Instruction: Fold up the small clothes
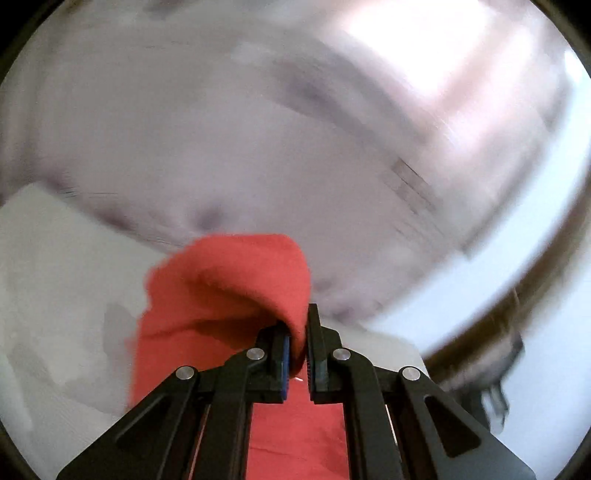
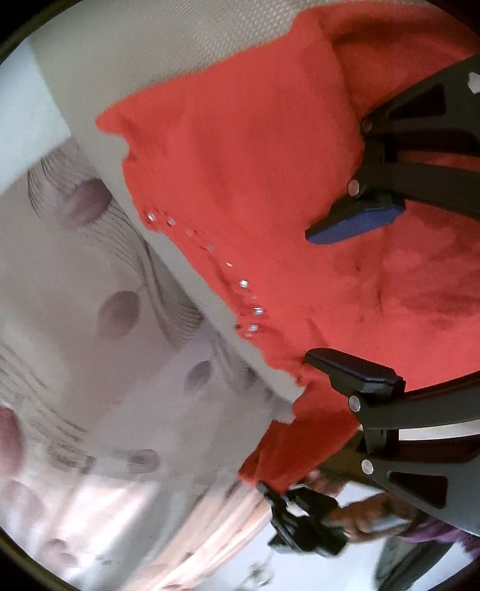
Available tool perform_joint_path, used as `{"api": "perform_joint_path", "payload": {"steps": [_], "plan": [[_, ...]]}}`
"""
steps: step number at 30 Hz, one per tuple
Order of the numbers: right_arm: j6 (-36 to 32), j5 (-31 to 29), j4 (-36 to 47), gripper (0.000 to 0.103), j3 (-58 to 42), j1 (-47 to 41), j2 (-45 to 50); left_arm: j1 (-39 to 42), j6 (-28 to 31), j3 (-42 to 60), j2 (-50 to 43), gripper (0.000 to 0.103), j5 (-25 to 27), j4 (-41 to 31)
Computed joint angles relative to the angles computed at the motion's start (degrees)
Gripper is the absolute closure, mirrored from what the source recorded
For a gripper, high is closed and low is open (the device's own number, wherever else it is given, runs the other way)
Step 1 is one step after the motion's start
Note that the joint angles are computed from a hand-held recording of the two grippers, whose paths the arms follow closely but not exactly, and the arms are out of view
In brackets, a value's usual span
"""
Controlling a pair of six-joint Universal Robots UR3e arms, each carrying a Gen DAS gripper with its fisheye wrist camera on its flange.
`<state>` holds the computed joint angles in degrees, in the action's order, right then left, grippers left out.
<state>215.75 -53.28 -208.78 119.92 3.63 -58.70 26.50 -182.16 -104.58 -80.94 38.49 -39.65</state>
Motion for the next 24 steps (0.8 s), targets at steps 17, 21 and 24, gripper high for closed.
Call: {"api": "perform_joint_path", "payload": {"steps": [17,21,24], "plan": [[8.5,4.5,-10.5,0.044,6.5,-5.9,-0.4,-7.8,-8.6,-31.7,-0.1,0.011,3.8,40.3],[-9.0,-15.7,17.6,0.044,-0.9,4.6,-14.6,-3.4,-6.0,-39.8,-1.2,0.011,12.5,45.8],[-18.9,-25.8,35.4,0.045,-15.7,12.2,-13.5,-1.8,-6.8,-43.1,-8.8,0.011,11.1,53.2]]}}
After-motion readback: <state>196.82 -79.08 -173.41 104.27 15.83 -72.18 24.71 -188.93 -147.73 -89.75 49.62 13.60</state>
